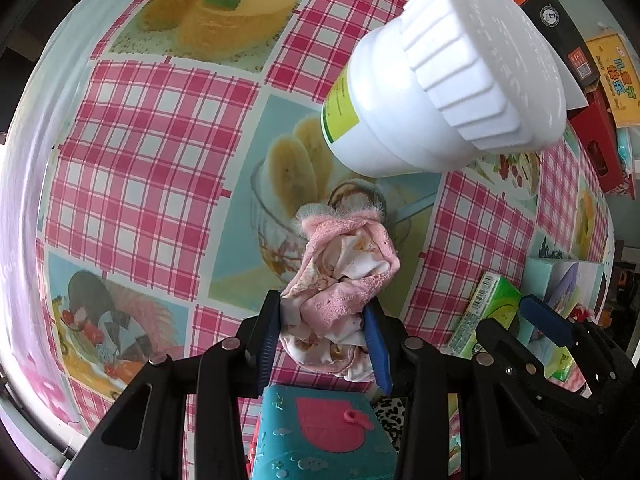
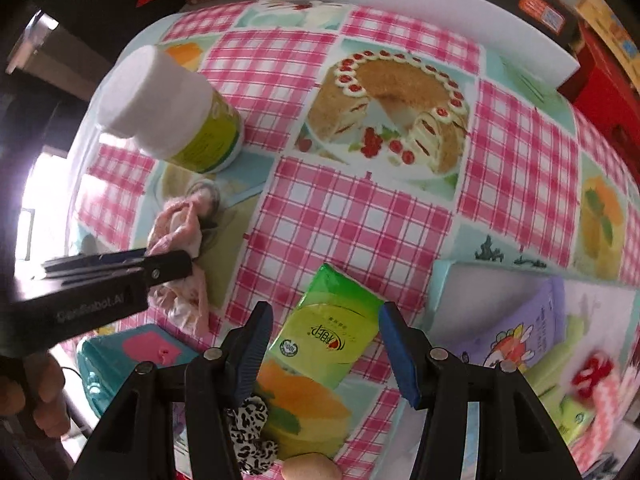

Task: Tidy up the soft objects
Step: 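Grasp the green tissue pack with the right gripper while the left holds the pink cloth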

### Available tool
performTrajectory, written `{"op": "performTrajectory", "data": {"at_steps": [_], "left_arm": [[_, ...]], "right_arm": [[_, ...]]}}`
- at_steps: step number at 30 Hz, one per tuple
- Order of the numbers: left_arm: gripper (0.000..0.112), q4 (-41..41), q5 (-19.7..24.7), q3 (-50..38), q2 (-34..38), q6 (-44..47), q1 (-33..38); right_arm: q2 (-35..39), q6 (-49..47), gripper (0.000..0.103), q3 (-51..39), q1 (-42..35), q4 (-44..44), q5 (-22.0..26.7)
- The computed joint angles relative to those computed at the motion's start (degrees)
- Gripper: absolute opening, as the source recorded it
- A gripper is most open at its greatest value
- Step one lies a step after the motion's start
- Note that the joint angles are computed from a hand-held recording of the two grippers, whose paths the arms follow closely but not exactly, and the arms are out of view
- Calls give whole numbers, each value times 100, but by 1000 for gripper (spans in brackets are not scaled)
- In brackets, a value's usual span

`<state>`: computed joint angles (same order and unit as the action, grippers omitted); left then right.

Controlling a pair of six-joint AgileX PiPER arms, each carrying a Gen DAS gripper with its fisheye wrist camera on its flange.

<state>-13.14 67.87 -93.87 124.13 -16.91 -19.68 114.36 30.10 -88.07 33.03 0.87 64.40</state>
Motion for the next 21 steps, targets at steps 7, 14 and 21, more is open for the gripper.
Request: {"op": "performTrajectory", "data": {"at_steps": [7, 14, 21], "left_arm": [[41, -43, -129, 298, -162, 88, -52], [41, -51, -66, 264, -169, 106, -106], [41, -25, 31, 81, -69, 84, -142]], "right_arm": [[449, 187, 62, -473, 126, -273, 200], [684, 386, 65, -788, 224, -355, 371], [547, 410, 65, -682, 156, -258, 495]]}}
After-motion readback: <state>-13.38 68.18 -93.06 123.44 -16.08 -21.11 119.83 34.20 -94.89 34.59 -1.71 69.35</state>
